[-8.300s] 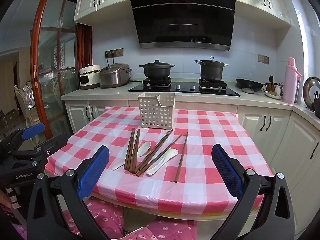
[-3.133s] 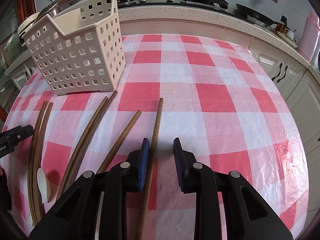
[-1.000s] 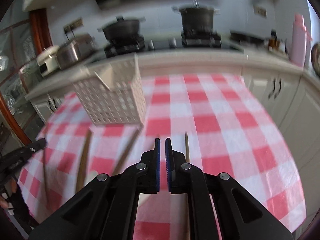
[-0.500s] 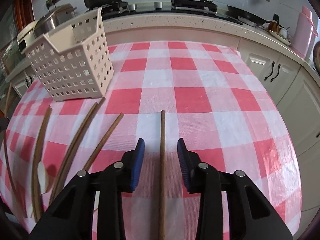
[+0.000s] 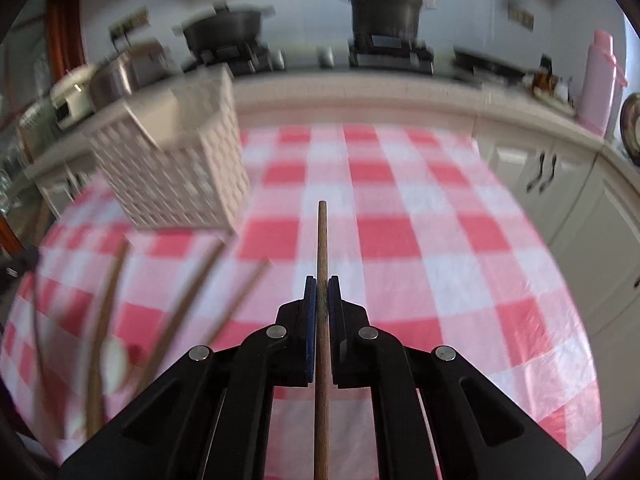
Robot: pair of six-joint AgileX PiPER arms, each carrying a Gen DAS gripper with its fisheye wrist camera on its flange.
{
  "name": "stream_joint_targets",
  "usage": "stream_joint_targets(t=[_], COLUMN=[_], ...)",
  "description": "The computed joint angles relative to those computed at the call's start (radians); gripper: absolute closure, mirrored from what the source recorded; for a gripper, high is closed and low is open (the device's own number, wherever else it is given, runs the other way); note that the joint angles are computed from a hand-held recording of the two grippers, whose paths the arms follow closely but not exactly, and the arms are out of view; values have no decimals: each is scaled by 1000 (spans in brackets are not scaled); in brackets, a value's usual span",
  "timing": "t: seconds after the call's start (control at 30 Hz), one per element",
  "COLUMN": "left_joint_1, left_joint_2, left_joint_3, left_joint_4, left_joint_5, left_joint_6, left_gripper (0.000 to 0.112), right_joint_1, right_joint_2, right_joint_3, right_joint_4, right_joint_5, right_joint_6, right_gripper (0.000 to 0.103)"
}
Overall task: Organize utensils
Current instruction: 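Close the right gripper on a chopstick while the left gripper closes on another, then lift both held chopsticks and carry them over the white caddy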
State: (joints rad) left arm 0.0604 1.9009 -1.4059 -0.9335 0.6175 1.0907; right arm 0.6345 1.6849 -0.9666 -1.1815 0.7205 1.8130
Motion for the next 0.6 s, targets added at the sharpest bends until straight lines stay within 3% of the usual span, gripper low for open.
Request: stream_joint_targets(t=[0.3,0.47,0.6], left_joint_1=[43,51,49], left_joint_2=[-118,-165,-187], left_joint_3=[61,85,99], left_joint_4=[-143,-193,-231], left_joint_5=[49,49,34], left_joint_6=[156,217,258], left_gripper=[106,106,106], right_joint_1=[205,252,253], right_joint_2=[-117,-114,-116], right_joint_3=[-61,-98,-117], right_joint_4=[-122,-153,-158], right_joint_5=[220,283,287], right_joint_6=[33,33,18], right_gripper=[98,98,98])
